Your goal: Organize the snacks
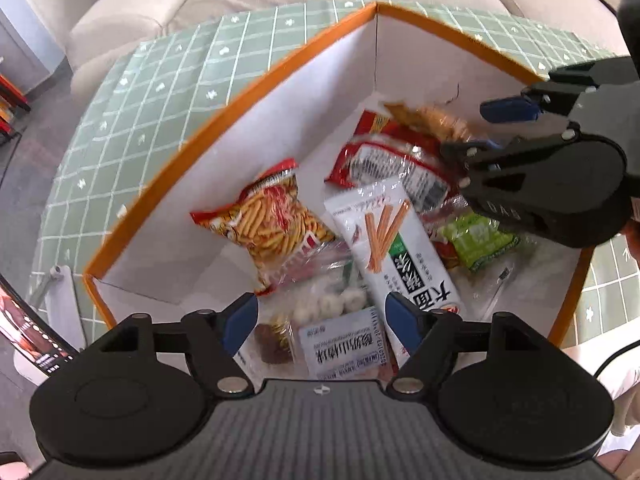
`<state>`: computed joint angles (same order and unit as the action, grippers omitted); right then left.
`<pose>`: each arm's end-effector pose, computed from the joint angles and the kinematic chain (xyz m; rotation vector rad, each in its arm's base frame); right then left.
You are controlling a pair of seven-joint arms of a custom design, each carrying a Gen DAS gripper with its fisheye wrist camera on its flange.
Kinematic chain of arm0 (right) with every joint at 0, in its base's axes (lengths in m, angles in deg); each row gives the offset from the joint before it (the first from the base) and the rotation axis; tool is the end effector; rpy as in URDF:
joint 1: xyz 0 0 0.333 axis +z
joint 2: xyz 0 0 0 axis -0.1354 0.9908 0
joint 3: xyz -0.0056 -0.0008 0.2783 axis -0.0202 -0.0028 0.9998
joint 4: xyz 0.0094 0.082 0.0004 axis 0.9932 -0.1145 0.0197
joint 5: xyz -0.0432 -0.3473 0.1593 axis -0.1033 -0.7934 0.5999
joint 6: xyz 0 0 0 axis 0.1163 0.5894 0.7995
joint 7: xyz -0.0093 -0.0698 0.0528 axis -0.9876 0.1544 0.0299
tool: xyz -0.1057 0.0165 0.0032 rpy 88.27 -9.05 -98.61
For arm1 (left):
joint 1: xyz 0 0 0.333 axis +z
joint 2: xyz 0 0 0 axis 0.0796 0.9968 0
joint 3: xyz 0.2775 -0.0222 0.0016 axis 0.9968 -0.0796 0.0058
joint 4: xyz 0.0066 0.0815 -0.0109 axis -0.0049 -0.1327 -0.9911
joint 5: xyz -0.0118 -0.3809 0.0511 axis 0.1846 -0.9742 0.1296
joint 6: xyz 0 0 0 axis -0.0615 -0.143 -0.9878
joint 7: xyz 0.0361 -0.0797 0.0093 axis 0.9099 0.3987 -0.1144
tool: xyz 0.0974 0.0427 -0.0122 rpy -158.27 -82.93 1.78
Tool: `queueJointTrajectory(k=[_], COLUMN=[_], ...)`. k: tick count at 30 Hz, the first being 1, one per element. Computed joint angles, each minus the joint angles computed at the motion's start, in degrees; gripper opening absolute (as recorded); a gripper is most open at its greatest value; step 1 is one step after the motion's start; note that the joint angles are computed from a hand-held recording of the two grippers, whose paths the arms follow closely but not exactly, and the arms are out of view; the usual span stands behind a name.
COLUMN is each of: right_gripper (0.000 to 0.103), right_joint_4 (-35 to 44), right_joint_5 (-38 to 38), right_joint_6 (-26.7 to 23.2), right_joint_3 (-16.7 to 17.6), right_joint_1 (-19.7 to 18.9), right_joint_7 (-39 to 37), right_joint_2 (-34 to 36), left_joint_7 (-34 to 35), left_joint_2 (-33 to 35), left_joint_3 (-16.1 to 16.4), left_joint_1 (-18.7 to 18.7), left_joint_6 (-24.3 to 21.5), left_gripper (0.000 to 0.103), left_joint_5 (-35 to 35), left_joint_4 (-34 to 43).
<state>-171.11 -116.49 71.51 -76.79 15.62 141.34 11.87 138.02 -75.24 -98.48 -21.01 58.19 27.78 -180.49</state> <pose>0.5496 0.2520 0.3706 -2.2487 1.4393 -0.6749 0.4788 -0.4059 0.3898 -1.5679 2.3413 -0.3224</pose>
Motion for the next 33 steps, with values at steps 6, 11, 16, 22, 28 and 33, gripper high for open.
queueJointTrajectory(k=[6,11,16,22,28,33], right_gripper=[0.064,0.075,0.082,0.091,0.097,0.099], right_joint_4=[-4.71,-10.37,-16.84,-27.19,-37.17,-44.7], right_joint_5=[1.56,3.75,1.36,10.16,12.98,15.87], right_joint_6=[2.56,6.02,9.37,13.63,12.97,11.36], right_joint_3=[0.83,2.79,6.13,6.95,14.47,20.96], right_joint_1=[-1.32,-3.83,-8.52,-10.59,-16.67,-19.22], right_joint_7=[1.61,2.96,8.33,8.97,12.32,14.15], right_joint_2=[-4.78,-10.63,-18.52,-32.06,-47.95,-59.83], left_joint_7=[-3.12,-7.74,-14.6,-29.02,-43.88,-50.37], left_joint_2=[-2.27,-5.5,-10.77,-16.3,-19.84,-21.36], left_joint_3=[0.06,-0.05,-0.53,-2.51,-5.61,-8.31], left_joint_1=[-1.24,-1.63,-1.05,-0.35,-0.31,-1.3], left_joint_6=[0.51,2.98,10.57,16.03,15.54,11.47], left_gripper=[0.085,0.085,0.085,0.085,0.085,0.087], left_joint_5=[3.77,7.76,12.29,26.29,36.25,39.73], left_joint_4=[-0.85,-3.67,-8.42,-11.99,-14.9,-16.93])
